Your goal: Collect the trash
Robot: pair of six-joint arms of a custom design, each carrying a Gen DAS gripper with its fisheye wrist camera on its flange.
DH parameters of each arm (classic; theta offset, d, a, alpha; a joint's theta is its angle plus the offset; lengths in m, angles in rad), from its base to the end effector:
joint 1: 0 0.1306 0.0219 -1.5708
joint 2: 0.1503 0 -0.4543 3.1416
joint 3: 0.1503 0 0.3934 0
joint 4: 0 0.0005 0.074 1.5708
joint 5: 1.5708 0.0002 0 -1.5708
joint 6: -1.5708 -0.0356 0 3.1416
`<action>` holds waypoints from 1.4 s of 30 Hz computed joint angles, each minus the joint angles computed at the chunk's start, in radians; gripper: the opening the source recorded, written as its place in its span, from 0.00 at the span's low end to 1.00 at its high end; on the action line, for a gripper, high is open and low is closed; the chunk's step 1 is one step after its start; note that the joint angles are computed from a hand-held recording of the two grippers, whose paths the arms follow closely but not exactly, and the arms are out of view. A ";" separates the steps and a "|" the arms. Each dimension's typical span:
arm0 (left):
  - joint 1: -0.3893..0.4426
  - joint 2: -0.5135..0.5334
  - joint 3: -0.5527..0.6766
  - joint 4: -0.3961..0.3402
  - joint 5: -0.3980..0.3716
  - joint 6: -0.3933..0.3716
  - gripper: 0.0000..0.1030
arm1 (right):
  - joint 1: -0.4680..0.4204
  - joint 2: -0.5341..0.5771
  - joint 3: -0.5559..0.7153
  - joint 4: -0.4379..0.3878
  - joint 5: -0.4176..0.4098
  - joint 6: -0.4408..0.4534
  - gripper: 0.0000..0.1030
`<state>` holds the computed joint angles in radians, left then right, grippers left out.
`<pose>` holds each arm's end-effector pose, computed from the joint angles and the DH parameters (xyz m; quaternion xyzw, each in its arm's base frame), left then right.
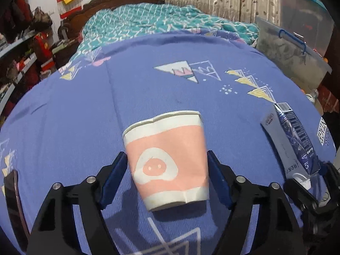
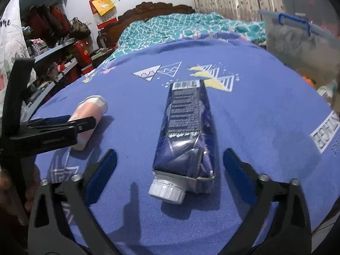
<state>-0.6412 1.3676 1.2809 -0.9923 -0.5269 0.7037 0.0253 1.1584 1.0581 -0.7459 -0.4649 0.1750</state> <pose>0.3623 -0.2487 0.4578 -0.0926 0.9340 0.0512 0.3412 0.3651 0.0247 0.4506 -0.1722 0.8972 0.1890 0.3600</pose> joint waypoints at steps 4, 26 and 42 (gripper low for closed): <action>-0.031 -0.011 -0.007 0.015 -0.037 -0.029 0.63 | -0.017 -0.006 0.003 -0.019 -0.043 -0.007 0.52; -0.116 0.061 0.092 0.023 -0.080 -0.118 0.62 | -0.085 -0.064 -0.029 0.040 -0.094 -0.007 0.52; -0.118 0.160 0.179 0.008 -0.042 -0.174 0.63 | -0.156 -0.031 -0.031 0.052 -0.124 -0.026 0.51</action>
